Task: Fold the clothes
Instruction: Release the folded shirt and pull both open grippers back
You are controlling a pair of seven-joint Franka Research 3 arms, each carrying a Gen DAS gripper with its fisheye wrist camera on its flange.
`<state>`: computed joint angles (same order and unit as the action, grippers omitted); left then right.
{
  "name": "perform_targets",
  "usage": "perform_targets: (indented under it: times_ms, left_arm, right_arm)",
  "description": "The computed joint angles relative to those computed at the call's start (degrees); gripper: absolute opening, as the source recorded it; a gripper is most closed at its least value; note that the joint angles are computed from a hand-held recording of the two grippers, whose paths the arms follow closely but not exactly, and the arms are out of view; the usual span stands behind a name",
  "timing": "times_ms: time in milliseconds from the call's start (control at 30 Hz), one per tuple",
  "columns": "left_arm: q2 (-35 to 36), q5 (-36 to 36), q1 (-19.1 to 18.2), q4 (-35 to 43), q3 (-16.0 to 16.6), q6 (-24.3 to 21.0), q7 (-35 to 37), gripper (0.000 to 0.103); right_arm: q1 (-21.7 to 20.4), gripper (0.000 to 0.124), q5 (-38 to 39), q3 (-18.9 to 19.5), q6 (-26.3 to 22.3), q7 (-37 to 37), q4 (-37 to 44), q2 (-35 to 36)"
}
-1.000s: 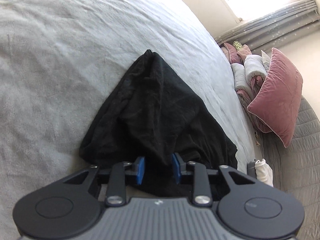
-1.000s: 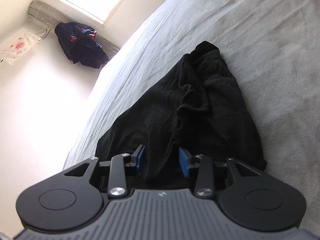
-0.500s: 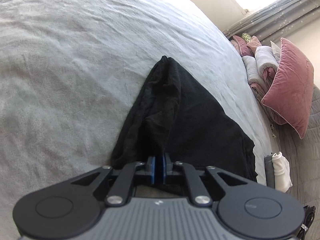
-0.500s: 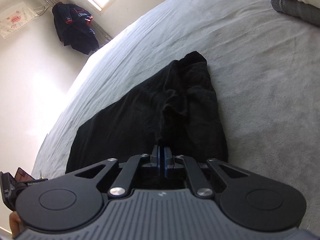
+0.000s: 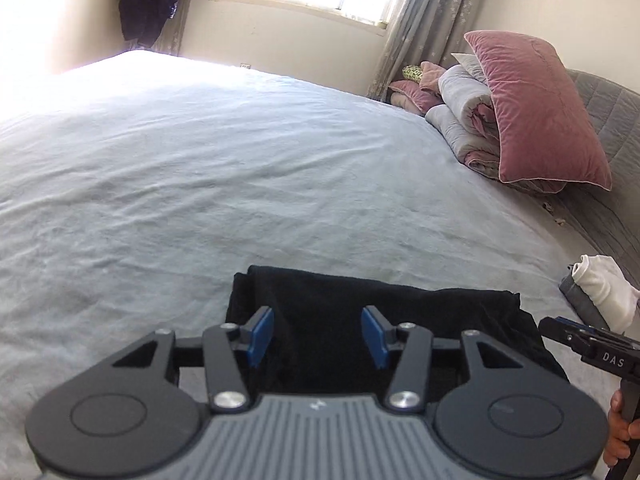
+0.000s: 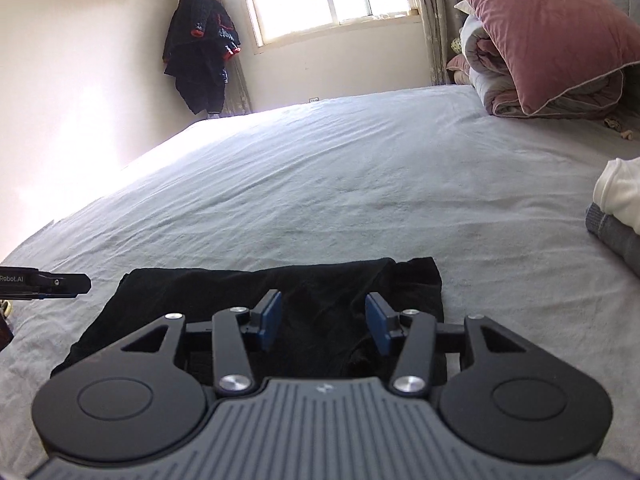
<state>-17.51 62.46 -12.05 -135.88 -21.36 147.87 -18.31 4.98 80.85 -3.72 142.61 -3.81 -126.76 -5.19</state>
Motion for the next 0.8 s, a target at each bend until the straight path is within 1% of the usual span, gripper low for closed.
perform_targets:
  times_ms: [33, 100, 167, 267, 333, 400, 433, 500, 600, 667, 700, 733, 767, 800]
  left_arm:
    - [1.8, 2.8, 1.0, 1.1, -0.6, -0.1, -1.9, 0.036]
    - [4.9, 7.3, 1.6, 2.8, -0.6, -0.9, -4.5, 0.036]
    - [7.4, 10.2, 1.2, 3.9, 0.4, -1.7, -5.7, 0.035]
    - [10.2, 10.9, -0.1, 4.5, 2.1, -4.3, -4.9, 0.035]
    - [10.4, 12.7, -0.8, 3.6, 2.9, -5.3, -6.5, 0.025]
    - [10.2, 14.6, -1.3, 2.5, 3.6, -5.6, -8.7, 0.023]
    - [9.9, 14.5, -1.6, 2.4, 3.8, -5.7, -9.0, 0.023]
    - [9.6, 13.3, -2.1, 2.5, 3.9, -6.6, -8.3, 0.023]
    - [6.5, 8.1, -2.9, 1.4, 4.0, -6.7, -5.9, 0.025]
    - [4.1, 4.3, -3.1, 0.5, 3.8, -6.7, -4.3, 0.035]
    - [3.0, 2.4, -3.2, 0.2, 3.6, -6.7, -3.4, 0.043]
    - [1.7, 0.3, -3.2, -0.5, 3.5, -6.5, -2.8, 0.045]
    - [0.2, -1.9, -3.3, -1.4, 3.4, -6.1, -2.3, 0.045]
    - [-1.3, -4.1, -3.4, -2.3, 3.2, -5.7, -1.9, 0.047]
  right_arm:
    - [0.9, 0.051, 2.3, 0.9, 2.8, -2.9, 0.8, 1.2]
    - [1.8, 0.051, 5.2, 2.0, 5.8, -6.4, 3.0, 4.2]
    - [2.2, 0.051, 7.2, 2.9, 7.9, -9.2, 4.9, 6.6]
    - [2.3, 0.051, 7.8, 3.9, 11.1, -11.6, 7.2, 9.6]
    - [1.7, 0.049, 6.0, 3.9, 11.8, -9.1, 8.7, 11.7]
    - [0.8, 0.047, 3.7, 4.0, 12.2, -5.6, 10.2, 13.8]
    - [0.1, 0.045, 2.4, 4.0, 11.4, -2.9, 10.9, 14.5]
    - [-0.9, 0.045, 1.4, 4.4, 10.8, -0.4, 11.0, 14.3]
    - [-1.5, 0.045, 0.9, 4.8, 11.1, 0.8, 10.3, 13.0]
    - [-2.1, 0.046, 0.7, 4.4, 9.7, 1.5, 9.5, 11.6]
    - [-2.4, 0.048, -0.3, 4.0, 8.5, 3.2, 9.4, 11.1]
    - [-2.8, 0.048, -1.2, 3.6, 7.3, 4.7, 9.3, 10.6]
    - [-3.3, 0.049, -2.8, 3.0, 5.7, 7.1, 9.2, 10.2]
    - [-3.8, 0.051, -4.6, 2.5, 4.4, 9.6, 9.2, 9.9]
